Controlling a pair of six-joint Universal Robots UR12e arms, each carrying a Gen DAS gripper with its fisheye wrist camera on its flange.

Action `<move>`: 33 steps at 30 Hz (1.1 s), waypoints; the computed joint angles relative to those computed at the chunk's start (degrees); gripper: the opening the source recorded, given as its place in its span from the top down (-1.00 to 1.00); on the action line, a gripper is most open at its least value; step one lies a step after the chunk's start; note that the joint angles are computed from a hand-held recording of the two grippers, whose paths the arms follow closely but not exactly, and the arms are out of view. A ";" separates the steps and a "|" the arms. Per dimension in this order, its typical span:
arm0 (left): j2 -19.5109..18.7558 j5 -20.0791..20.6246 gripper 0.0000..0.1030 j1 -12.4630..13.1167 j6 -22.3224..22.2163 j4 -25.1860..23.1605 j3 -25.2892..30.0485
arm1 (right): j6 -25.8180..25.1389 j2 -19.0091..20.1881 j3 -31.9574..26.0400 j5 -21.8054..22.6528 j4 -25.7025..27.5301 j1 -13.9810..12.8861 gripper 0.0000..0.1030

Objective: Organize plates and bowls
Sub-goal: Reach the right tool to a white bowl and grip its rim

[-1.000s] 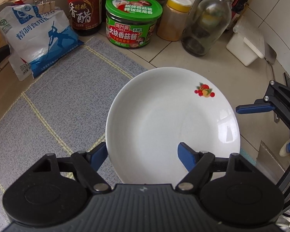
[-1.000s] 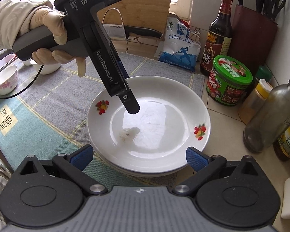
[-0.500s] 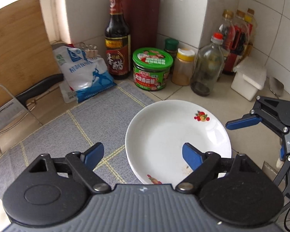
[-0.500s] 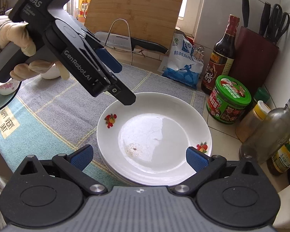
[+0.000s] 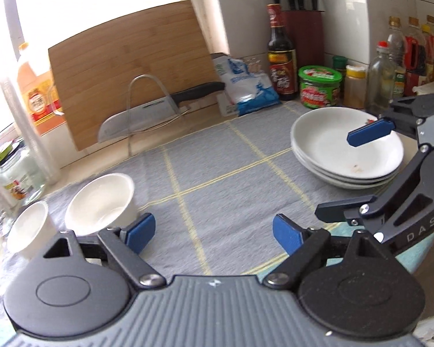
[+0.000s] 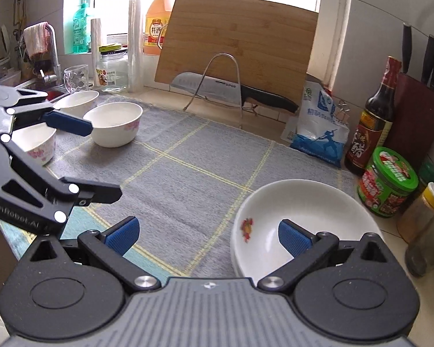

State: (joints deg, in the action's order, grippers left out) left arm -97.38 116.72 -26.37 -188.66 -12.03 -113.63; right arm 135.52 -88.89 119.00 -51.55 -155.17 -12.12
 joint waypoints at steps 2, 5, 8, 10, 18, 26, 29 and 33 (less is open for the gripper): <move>2.04 0.42 -0.73 0.82 -1.58 0.25 -2.31 | 0.89 -0.05 0.03 -0.50 0.16 1.60 -1.00; 4.54 2.76 -0.74 1.65 -3.82 -1.05 -4.70 | 2.76 -0.02 -0.27 -0.12 1.20 3.72 -1.00; 6.81 3.78 -0.74 2.74 -5.74 -2.15 -7.04 | 3.89 0.40 -0.80 -0.25 0.94 6.04 -1.00; 8.34 4.12 -0.74 3.51 -6.87 -2.71 -8.65 | 4.02 0.67 -1.15 0.01 0.91 7.58 -1.00; 13.56 2.59 -0.74 7.23 -9.28 -3.81 -14.50 | 4.81 2.38 -3.48 1.68 3.78 12.98 -1.00; 15.48 -3.16 -0.74 11.15 -5.63 -1.35 -18.17 | 3.58 4.24 -6.22 3.51 7.94 17.21 -1.00; 15.59 -5.58 -0.74 12.15 -4.01 0.52 -19.07 | 2.41 4.86 -7.20 3.52 10.34 18.52 -1.00; 15.17 -7.15 -0.73 13.07 -1.91 2.91 -19.67 | 0.63 5.72 -8.37 3.29 12.70 20.06 -1.00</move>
